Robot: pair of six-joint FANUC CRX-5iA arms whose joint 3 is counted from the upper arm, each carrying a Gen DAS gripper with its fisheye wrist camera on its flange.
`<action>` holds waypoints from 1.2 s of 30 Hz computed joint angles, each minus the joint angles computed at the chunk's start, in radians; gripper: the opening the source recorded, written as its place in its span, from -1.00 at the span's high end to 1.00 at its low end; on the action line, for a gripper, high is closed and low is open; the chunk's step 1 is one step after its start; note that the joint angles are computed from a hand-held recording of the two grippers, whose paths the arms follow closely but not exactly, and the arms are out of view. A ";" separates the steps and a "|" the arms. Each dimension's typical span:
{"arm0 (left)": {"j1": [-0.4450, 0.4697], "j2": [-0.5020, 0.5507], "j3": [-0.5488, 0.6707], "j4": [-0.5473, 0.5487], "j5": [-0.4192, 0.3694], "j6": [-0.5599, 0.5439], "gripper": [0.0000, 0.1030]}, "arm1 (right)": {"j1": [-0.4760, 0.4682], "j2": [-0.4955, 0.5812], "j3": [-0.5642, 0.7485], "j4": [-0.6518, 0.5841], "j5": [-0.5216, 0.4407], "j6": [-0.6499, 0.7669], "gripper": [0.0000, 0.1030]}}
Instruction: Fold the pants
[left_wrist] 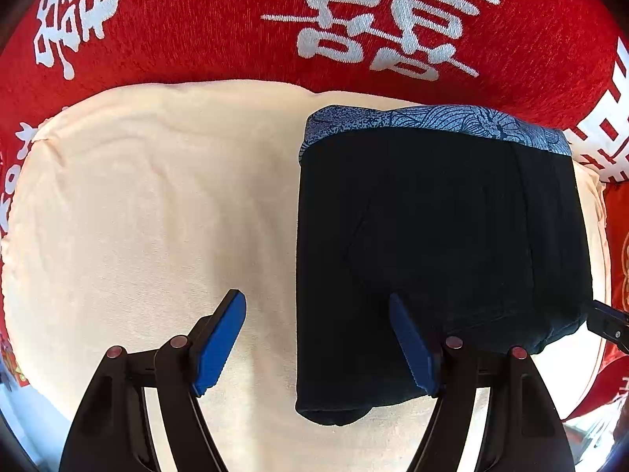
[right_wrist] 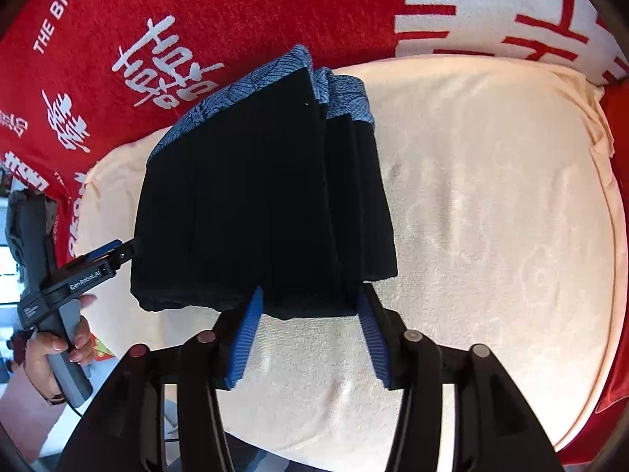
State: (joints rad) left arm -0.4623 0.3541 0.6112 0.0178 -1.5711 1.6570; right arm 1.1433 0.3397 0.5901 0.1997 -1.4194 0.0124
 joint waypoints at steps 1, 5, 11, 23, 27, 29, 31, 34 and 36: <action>0.000 0.002 0.000 0.001 0.002 0.000 -0.47 | 0.000 -0.007 -0.010 0.002 0.007 -0.010 -0.19; 0.003 0.009 0.002 0.005 0.005 -0.002 -0.48 | -0.002 -0.030 -0.048 0.002 0.041 -0.040 -0.40; -0.006 0.019 0.020 -0.029 -0.008 0.020 -0.76 | -0.002 -0.058 -0.098 0.011 0.094 -0.084 -0.54; 0.004 0.052 0.059 -0.028 -0.028 0.018 -0.99 | -0.007 -0.111 -0.191 0.023 0.167 -0.137 -0.62; 0.007 0.066 0.076 -0.019 -0.032 0.021 -0.99 | -0.014 -0.115 -0.197 0.014 0.171 -0.129 -0.62; 0.009 0.071 0.083 -0.013 -0.033 0.021 -0.99 | -0.019 -0.116 -0.199 0.005 0.174 -0.121 -0.62; 0.015 0.079 0.089 0.004 -0.029 0.018 -0.99 | -0.021 -0.121 -0.207 0.000 0.180 -0.119 -0.62; 0.034 0.084 0.081 0.053 -0.005 0.005 -0.99 | -0.029 -0.129 -0.220 -0.009 0.193 -0.111 -0.62; 0.052 0.088 0.069 0.101 0.012 -0.015 -0.99 | -0.038 -0.135 -0.228 -0.020 0.204 -0.097 -0.63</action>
State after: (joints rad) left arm -0.4101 0.4420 0.6806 0.1188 -1.5593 1.6418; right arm 1.1058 0.2052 0.3618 0.1802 -1.2158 -0.0849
